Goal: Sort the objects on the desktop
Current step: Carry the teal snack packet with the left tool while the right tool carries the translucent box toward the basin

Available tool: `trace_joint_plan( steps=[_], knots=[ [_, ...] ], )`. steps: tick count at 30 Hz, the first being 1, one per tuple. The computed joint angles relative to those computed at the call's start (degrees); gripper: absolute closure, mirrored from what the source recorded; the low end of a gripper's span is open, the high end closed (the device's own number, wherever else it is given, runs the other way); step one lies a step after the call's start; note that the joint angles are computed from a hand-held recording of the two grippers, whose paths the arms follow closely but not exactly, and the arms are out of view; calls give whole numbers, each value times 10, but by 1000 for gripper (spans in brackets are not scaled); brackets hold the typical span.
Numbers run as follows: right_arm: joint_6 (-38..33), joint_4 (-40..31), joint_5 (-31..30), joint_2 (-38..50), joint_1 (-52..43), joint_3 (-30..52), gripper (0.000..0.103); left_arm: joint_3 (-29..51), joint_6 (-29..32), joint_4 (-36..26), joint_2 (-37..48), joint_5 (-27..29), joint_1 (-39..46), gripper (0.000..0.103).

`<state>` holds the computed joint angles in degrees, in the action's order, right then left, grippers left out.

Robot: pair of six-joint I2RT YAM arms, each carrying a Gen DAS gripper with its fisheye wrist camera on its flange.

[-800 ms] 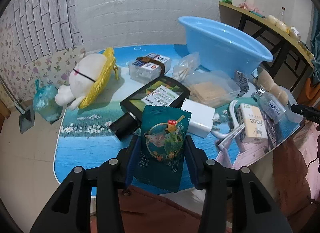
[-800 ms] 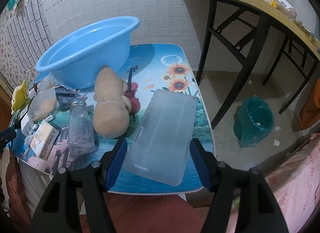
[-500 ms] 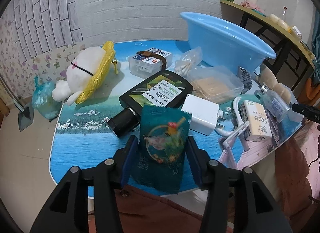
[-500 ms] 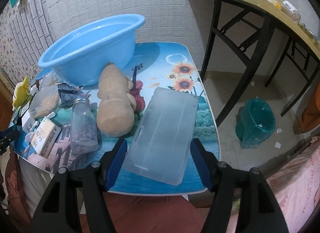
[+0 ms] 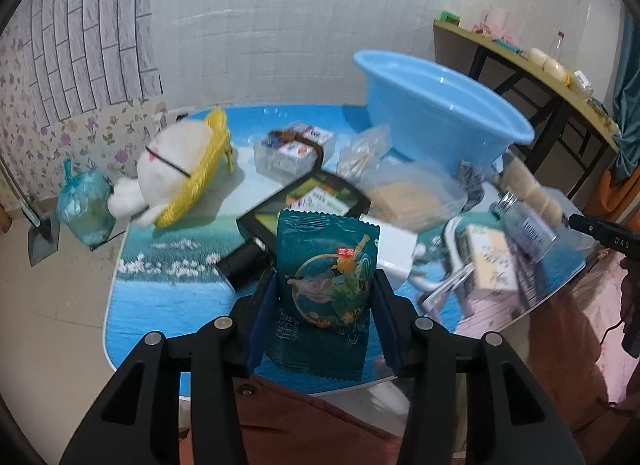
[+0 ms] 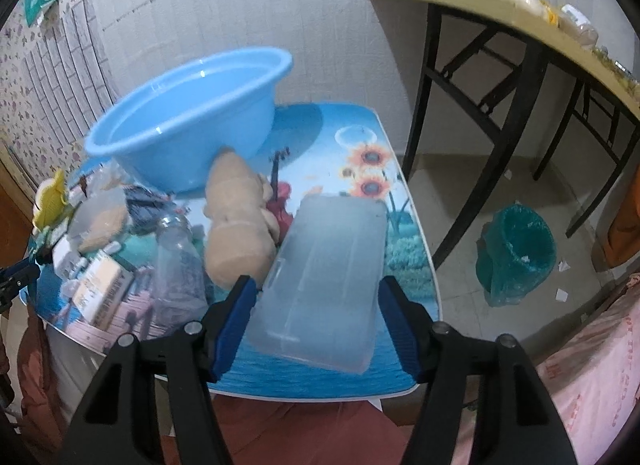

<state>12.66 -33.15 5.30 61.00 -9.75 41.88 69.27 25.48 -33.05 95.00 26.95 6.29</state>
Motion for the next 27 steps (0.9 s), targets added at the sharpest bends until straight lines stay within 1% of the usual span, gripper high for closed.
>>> trace_joint_plan(
  steps=[4,5,6,8,9,10,13,15,18,20,21,25,27],
  knots=[
    [6,-6,11,-33,11,11,44,19,-4,-17,-14,18,-1,58],
    [8,-7,15,-40,14,15,77,22,-8,-19,-18,21,-3,58],
    [7,-11,28,-42,18,22,89,25,-10,-20,-20,23,-4,58],
    [5,-13,-5,-48,0,34,88,34,-17,-24,-21,30,-8,58],
    [-2,-16,-29,-42,-11,42,88,36,-18,-25,-20,32,-8,58],
    [-9,-21,-39,-30,-15,50,88,39,-21,-23,-16,31,-9,58],
    [-7,-23,-32,-10,-6,47,78,47,-27,-26,-5,24,-12,58],
    [4,-23,-32,-6,-4,38,48,44,-28,-25,-2,20,-12,58],
    [26,-26,-23,-6,1,26,32,42,-26,-26,5,13,-13,58],
    [38,-35,-14,4,10,25,25,41,-27,-25,8,11,-15,58],
    [45,-39,-4,11,22,24,23,42,-28,-26,9,10,-16,58],
    [61,-49,54,37,67,20,23,39,-29,-22,8,12,-18,58],
    [62,-47,71,52,74,16,23,39,-28,-22,10,12,-17,58]
  ],
)
